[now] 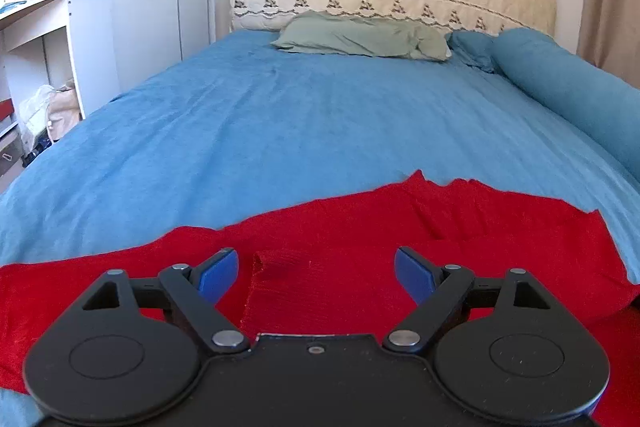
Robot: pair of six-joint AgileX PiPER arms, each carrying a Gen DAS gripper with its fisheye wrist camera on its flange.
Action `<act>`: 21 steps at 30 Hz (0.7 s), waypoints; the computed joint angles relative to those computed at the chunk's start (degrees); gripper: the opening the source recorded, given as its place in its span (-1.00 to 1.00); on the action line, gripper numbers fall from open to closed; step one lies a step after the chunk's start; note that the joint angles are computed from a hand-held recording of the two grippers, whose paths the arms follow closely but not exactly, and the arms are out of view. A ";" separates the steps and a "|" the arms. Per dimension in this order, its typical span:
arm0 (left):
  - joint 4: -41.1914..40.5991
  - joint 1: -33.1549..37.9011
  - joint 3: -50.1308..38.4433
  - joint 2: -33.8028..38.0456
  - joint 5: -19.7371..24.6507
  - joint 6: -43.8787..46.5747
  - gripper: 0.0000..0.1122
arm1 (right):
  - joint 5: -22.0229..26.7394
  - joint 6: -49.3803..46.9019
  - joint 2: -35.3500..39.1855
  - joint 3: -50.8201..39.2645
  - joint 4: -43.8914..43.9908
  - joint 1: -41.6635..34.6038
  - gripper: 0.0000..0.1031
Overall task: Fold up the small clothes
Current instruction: 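Move the left gripper toward the other sweater sleeve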
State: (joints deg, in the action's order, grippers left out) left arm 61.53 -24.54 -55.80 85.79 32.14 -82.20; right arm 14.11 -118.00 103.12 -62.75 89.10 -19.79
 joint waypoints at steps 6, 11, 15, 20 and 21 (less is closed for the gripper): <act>0.44 -0.22 0.09 0.86 -1.52 -1.18 0.64 | 7.85 15.44 -2.83 -0.34 -14.43 -4.51 0.24; -4.16 0.41 -2.84 4.24 -4.07 2.51 0.69 | 25.02 17.27 -1.79 -4.84 -12.89 -5.14 0.61; -7.49 0.64 -3.00 6.56 -4.72 5.04 0.69 | 20.43 29.22 4.16 -8.86 -19.46 -1.07 0.61; -3.53 0.13 1.94 4.57 -6.10 0.07 0.69 | 22.84 23.09 5.31 -6.70 -14.88 -5.88 0.58; -1.42 -0.04 3.17 3.87 -6.63 -2.24 0.69 | 22.73 22.62 4.82 -6.35 -15.10 -5.98 0.59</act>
